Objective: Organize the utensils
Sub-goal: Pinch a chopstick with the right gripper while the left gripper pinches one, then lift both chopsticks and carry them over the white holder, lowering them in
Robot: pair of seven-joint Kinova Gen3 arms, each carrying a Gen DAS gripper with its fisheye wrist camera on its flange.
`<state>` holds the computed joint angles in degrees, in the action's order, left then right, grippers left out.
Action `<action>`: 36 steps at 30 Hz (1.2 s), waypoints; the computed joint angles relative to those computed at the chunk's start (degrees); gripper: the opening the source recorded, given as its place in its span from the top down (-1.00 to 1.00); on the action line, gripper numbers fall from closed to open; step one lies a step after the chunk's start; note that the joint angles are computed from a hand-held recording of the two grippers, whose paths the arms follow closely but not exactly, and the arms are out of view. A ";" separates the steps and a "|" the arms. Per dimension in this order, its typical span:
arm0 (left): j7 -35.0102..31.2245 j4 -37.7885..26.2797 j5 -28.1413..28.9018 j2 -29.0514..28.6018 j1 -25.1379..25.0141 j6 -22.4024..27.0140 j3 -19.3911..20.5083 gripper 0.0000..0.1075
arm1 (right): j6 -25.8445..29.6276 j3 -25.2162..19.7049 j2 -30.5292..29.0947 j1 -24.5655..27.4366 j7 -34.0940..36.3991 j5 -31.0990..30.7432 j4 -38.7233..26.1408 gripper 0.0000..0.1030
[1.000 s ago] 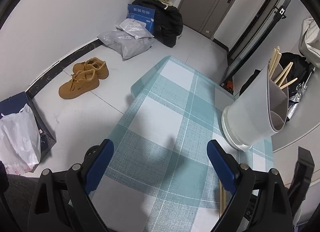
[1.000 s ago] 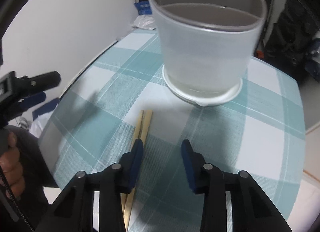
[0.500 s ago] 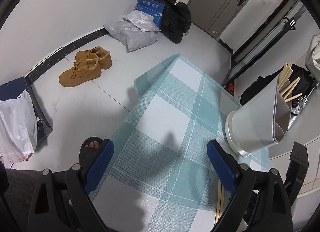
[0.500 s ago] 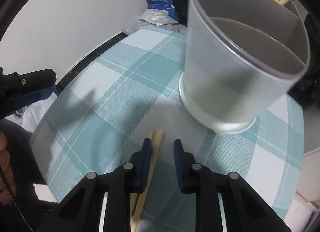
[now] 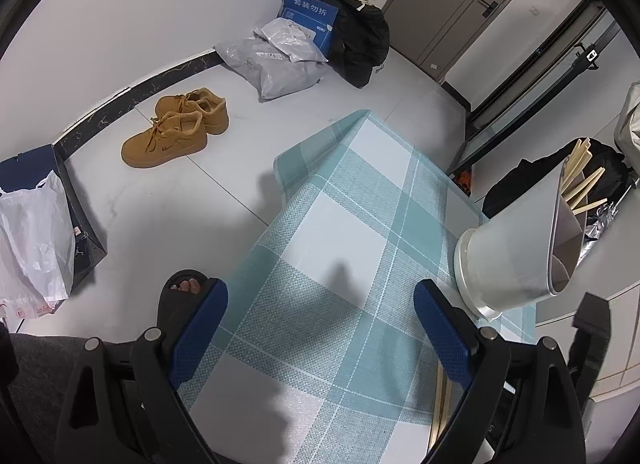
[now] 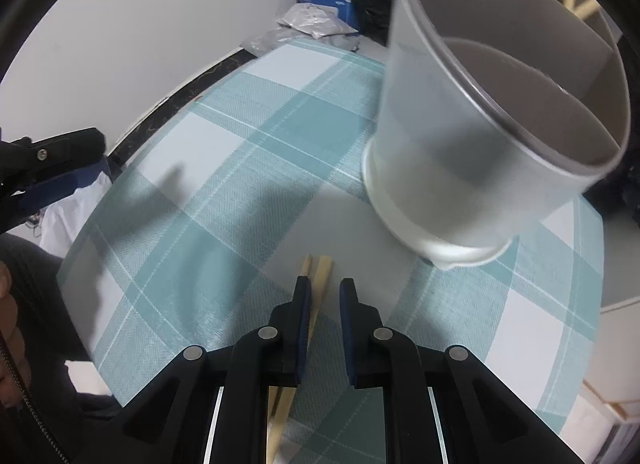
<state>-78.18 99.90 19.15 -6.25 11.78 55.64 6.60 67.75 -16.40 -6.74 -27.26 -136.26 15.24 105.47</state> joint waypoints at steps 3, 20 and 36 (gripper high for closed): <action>-0.11 0.04 0.04 -0.07 0.00 0.03 -0.03 -0.70 | -0.59 -0.09 -0.32 0.15 -0.35 -0.09 0.70 0.77; -2.86 -0.13 -0.97 0.66 2.31 0.91 1.96 -0.70 | -7.40 0.40 -7.45 1.91 -2.97 0.67 4.05 0.89; 6.99 -12.54 -18.21 11.16 15.06 13.52 9.18 -0.44 | -24.78 8.88 -36.16 17.43 -6.86 -12.84 19.68 0.89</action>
